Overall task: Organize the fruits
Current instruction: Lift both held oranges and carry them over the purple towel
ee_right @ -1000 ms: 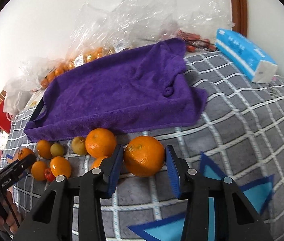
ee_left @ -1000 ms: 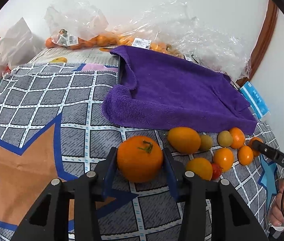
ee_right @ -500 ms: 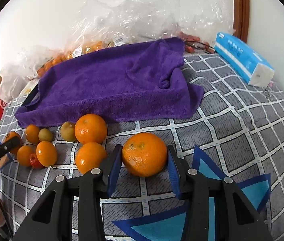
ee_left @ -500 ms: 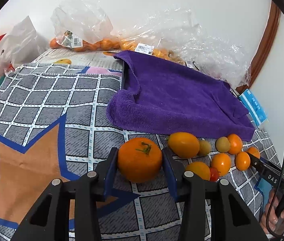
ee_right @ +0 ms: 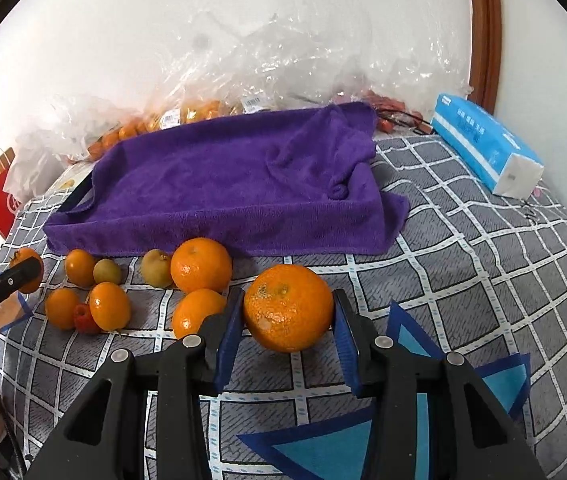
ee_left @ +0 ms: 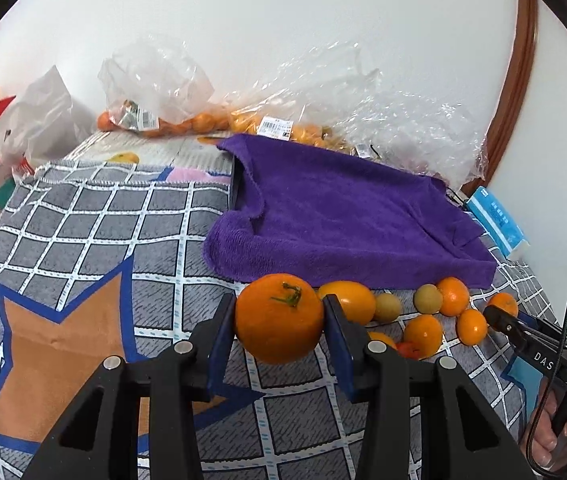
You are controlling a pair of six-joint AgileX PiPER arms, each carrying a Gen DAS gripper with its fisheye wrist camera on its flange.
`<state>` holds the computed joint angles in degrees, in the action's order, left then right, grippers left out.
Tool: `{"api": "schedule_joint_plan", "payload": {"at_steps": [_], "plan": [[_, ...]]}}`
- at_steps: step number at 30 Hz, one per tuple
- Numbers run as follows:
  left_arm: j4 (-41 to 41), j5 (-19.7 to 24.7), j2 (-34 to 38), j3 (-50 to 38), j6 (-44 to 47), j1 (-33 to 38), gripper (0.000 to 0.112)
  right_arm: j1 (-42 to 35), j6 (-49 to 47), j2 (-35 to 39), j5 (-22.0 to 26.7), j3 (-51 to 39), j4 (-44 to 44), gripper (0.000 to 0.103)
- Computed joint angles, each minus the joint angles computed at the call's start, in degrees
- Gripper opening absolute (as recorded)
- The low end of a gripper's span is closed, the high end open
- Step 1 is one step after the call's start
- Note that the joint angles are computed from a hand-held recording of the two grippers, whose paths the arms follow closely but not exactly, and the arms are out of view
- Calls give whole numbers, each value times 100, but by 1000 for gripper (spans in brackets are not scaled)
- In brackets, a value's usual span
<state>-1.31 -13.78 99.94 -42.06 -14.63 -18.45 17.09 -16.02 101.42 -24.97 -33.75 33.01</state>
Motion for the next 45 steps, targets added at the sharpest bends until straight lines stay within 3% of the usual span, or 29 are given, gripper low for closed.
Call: {"api": "schedule_joint_plan", "payload": {"at_steps": [11,17,29,33,37,39,43,45], "plan": [[-662,-67,-17,48,530,-41,41,97,-288,-9,87,-46,233,43],[-122,-192,-48,110,141,-48,41,-9,519,-131,-149,193,-568,43],[-371,-677,-229,394,451,-197,41,-217,1508,-307,-515,510,-1466,43],[-487,-713,-245,404,531,-226,41,-177,1385,-332,-492,545,-1263,43],[-1040,-855,-400,515,1117,-376,41,11,526,-568,-293,546,-392,43],[-1319,-730,-622,550,1313,-460,41,-7,338,-801,-116,568,-320,43],[-767,-219,-1076,464,769,-378,41,-22,-298,-1374,239,534,93,43],[-946,-16,-1279,349,1005,-376,41,-78,-401,-1617,398,468,54,43]]}}
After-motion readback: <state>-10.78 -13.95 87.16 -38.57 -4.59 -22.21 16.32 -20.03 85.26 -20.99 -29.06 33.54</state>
